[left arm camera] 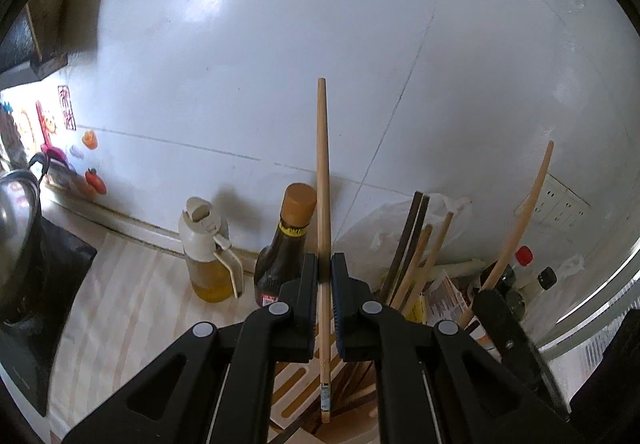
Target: Organize utensils
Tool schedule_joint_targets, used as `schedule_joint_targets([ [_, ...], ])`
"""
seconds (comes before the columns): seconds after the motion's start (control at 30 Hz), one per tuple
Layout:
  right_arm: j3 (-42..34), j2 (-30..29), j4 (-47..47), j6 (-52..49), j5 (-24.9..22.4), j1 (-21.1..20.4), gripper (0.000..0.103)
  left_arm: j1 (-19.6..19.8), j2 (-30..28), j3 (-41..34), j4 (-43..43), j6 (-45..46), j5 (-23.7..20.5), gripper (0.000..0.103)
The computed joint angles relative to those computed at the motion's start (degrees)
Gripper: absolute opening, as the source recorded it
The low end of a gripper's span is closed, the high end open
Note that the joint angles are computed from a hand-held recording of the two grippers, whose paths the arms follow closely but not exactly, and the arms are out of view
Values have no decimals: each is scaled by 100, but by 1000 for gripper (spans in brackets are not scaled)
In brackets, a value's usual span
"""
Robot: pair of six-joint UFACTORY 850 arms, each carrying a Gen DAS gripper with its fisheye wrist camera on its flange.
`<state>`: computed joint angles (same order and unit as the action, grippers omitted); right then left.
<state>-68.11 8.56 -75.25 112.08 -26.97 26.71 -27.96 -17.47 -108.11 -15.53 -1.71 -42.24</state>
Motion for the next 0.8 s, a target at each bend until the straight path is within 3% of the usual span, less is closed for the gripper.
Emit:
schedule_joint_targets([
  [0.13, 199, 60, -314, 232, -54, 163, 7, 32, 37, 83, -128, 125, -95, 5],
  [0.3, 272, 176, 390, -645, 325, 194, 8, 102, 101, 71, -448, 269, -353, 7],
  [0.33, 288, 231, 608, -902, 419, 196, 8, 114, 155, 95, -459, 241, -338, 12],
  [0.37, 278, 276, 878, -1209, 418, 210, 12, 126, 203, 99, -450, 205, -335, 20],
  [0.43, 247, 392, 1299, -1763, 173, 291, 41, 150, 287, 78, -375, 98, -332, 86],
  [0.47, 280, 499, 1429, -1921, 156, 309, 61, 162, 334, 68, -327, 46, -314, 99],
  [0.5, 286, 565, 1544, -2058, 92, 326, 73, 181, 442, 105, -298, 34, -238, 103],
  [0.6, 79, 624, 1959, -2704, -658, 554, 92, 152, 654, 155, 202, -203, -210, 103],
  [0.67, -271, 480, 2345, -3317, -1516, 756, 100, 65, 922, 395, 898, -594, -134, 103],
  [0.8, -792, 194, 2676, -3810, -2781, 1057, 103, -133, 1403, 992, 2059, -1347, -240, 103],
])
